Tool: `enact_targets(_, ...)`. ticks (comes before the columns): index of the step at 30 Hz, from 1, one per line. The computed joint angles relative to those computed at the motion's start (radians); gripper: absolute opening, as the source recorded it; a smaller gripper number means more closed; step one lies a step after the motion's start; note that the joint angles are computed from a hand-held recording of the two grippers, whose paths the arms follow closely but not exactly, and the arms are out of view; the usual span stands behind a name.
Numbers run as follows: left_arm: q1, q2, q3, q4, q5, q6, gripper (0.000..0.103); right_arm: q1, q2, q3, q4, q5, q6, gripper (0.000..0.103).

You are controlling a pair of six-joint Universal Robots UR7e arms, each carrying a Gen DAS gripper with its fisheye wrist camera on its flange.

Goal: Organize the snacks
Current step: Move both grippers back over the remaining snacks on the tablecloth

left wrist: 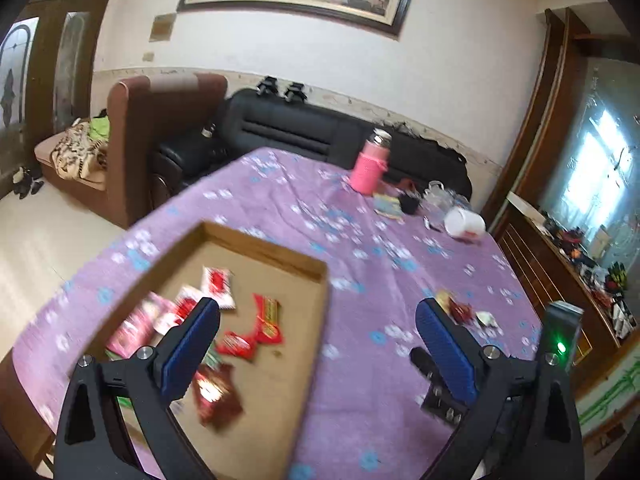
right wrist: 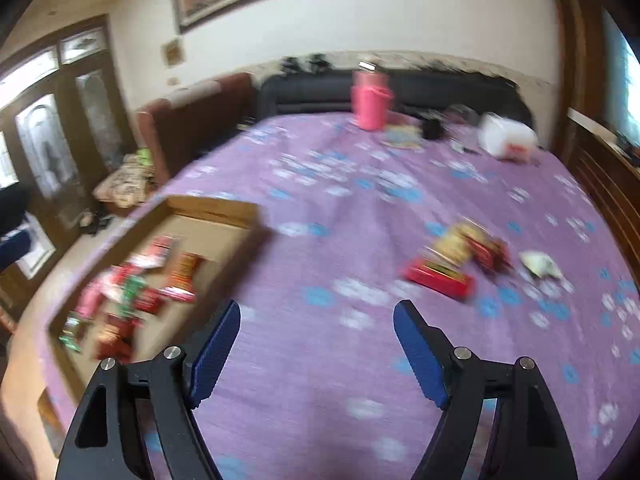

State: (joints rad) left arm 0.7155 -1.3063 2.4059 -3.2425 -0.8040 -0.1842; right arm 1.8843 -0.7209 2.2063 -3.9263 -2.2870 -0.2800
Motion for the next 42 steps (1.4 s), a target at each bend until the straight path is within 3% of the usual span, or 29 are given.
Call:
enact_targets(4,-0.051,0.030,0.021,0.026,0.034,-0.039,0.098,-0.063,-0.055,0.059,-0.043,-0.069,0.066,0.083)
enact_targets(7,-0.092,0.049,0.036,0.042,0.079,-0.053,0.098,-0.103,-0.088,0.107,-0.145,-0.080,0.017,0.083)
enact_targets(10,-0.123,0.074,0.039,0.062,0.119,-0.041,0.098,-0.134,-0.132,0.147,-0.173,-0.066,0.016,0.082)
enact_targets(15,-0.127,0.095,0.030,0.104,0.094,-0.031,0.098,-0.185,-0.192,0.205,-0.227,0.005,0.047,0.083)
enact_targets(19,-0.117,0.118,0.017,0.124,0.070,-0.030,0.098,-0.187,-0.192,0.204,-0.253,0.000,0.014,0.083)
enact_targets(26,-0.050,0.172,-0.024,0.187,-0.063,-0.043,0.098,-0.226,-0.262,0.177,-0.086,-0.025,0.094,0.082)
enact_targets(29,-0.037,0.230,-0.045,0.202,-0.088,-0.024,0.098,-0.237,-0.269,0.153,-0.077,-0.033,0.071,0.082)
enact_targets(31,-0.020,0.268,-0.065,0.202,-0.115,-0.002,0.098,-0.250,-0.285,0.152,-0.069,0.021,0.062,0.082)
enact_targets(34,0.012,0.311,-0.100,0.223,-0.144,0.004,0.098,-0.291,-0.342,0.148,0.061,0.208,0.058,0.083)
enact_targets(36,0.032,0.331,-0.116,0.232,-0.156,0.005,0.098,-0.296,-0.351,0.119,0.151,0.240,0.065,0.083)
enact_targets(39,0.060,0.353,-0.135,0.249,-0.172,-0.003,0.098,-0.286,-0.321,0.036,0.228,0.200,0.062,0.082)
enact_targets(42,0.082,0.364,-0.152,0.274,-0.193,-0.009,0.098,-0.292,-0.289,-0.054,0.324,0.159,0.076,0.069)
